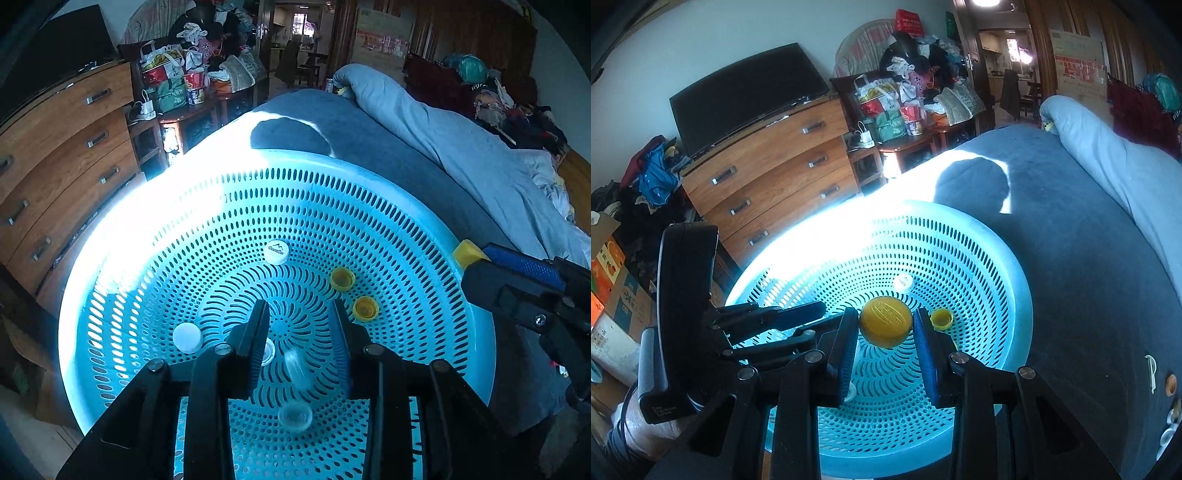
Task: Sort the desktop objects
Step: 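Open both tools to drop the caps into the basket, then grasp a tan cap with the left tool while the right tool grasps a white cap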
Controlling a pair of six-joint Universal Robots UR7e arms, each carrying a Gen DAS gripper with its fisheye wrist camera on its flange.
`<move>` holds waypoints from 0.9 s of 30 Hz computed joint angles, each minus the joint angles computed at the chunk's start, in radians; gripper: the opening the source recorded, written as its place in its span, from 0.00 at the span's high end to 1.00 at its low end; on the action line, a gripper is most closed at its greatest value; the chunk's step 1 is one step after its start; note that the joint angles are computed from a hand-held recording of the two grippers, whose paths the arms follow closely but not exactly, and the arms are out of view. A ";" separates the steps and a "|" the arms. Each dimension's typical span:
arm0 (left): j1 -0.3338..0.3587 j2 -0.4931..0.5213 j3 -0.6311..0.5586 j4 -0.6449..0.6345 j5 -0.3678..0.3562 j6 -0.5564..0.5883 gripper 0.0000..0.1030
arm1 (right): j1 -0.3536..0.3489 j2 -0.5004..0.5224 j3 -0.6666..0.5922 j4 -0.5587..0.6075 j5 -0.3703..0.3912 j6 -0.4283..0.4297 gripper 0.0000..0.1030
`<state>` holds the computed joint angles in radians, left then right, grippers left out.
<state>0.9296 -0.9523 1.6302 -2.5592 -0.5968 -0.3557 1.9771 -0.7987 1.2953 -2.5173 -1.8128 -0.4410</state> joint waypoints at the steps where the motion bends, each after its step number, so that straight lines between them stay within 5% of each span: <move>1: -0.001 -0.001 0.001 0.004 0.003 -0.005 0.71 | -0.002 -0.005 0.005 -0.003 0.003 0.000 0.66; 5: -0.007 0.001 -0.002 0.027 0.013 -0.023 0.70 | -0.009 -0.031 0.035 -0.033 0.014 0.013 0.55; 9: -0.033 0.008 0.003 -0.012 0.026 0.003 0.70 | -0.031 -0.122 0.166 -0.207 0.032 -0.001 0.38; 12: -0.075 0.037 0.003 -0.129 0.023 0.093 0.70 | -0.058 -0.215 0.300 -0.380 0.003 -0.037 0.26; 18: -0.172 0.195 -0.095 -0.310 -0.107 0.388 0.48 | -0.168 -0.415 0.518 -0.543 -0.127 -0.091 0.21; 22: -0.173 0.354 -0.251 -0.224 -0.255 0.465 0.47 | -0.296 -0.547 0.608 -0.475 -0.190 -0.005 0.21; 27: -0.111 0.640 -0.652 0.004 -0.400 0.458 0.47 | -0.442 -0.685 0.689 -0.439 -0.180 0.033 0.21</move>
<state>0.8183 -0.3120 0.9780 -2.5554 -0.9969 0.1018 1.5348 -1.4840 1.9843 -2.9567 -1.9926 -0.4081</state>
